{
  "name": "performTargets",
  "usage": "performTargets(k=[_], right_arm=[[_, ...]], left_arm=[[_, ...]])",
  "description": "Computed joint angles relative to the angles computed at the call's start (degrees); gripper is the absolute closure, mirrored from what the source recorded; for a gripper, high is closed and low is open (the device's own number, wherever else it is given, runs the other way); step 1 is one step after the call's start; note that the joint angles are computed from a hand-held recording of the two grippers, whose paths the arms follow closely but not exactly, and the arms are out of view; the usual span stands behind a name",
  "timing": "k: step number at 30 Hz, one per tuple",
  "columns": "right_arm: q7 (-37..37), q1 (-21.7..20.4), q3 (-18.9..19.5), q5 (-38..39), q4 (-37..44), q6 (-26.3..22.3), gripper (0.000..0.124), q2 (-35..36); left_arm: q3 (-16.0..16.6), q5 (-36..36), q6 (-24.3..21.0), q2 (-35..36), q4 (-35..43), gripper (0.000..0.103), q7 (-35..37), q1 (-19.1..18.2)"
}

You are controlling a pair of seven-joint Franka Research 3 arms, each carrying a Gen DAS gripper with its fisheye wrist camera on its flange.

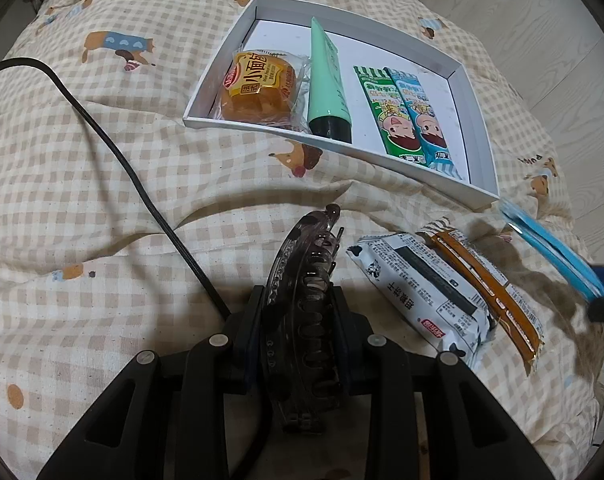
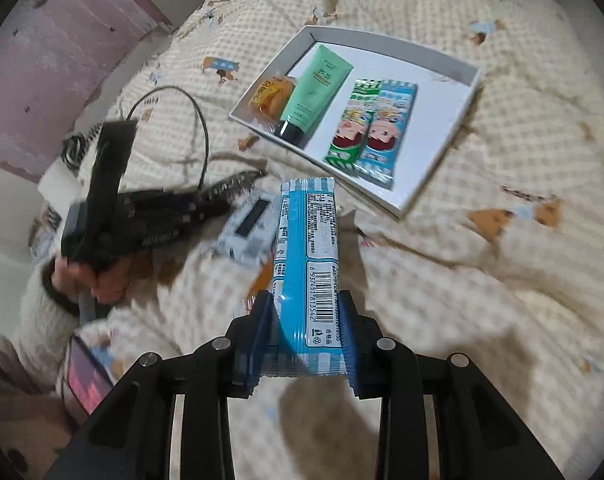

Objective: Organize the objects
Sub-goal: 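Lift the blue-and-white wafer bar off the bedspread with the right gripper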

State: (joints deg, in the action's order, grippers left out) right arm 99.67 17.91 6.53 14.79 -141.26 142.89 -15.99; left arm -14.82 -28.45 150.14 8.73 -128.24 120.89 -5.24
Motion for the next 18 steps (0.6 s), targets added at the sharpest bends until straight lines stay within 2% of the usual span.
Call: performTargets(k=[4,6,9,14,18], right_arm=[[5.00,-0.85,2.22,-5.80,-0.11,-7.14,0.089,-2.64],[4.74,0.12,2.25,-5.76,-0.72,-9.29,0.088,-4.20],[4.38,0.93,2.16,-5.38,-1.13,-12.44,0.080,-6.12],[4.02,0.73,1.62,-4.74,-1.42,-13.69,0.080,-5.96],[1.49,1.00,0.60,-2.54,-1.92,-12.50,0.080,-4.64]], left_arm=[[0.03,0.34,0.01,0.16,0.26,0.070,-0.10,0.05],[0.02,0.35,-0.07,0.31,0.47,0.070,-0.09,0.13],[0.00,0.61,-0.05,0.51,0.70,0.070,-0.13,0.23],[-0.14,0.59,0.03,0.45,0.63,0.070,-0.25,0.31],[-0.16,0.60,0.04,0.41,0.60,0.070,-0.30,0.31]])
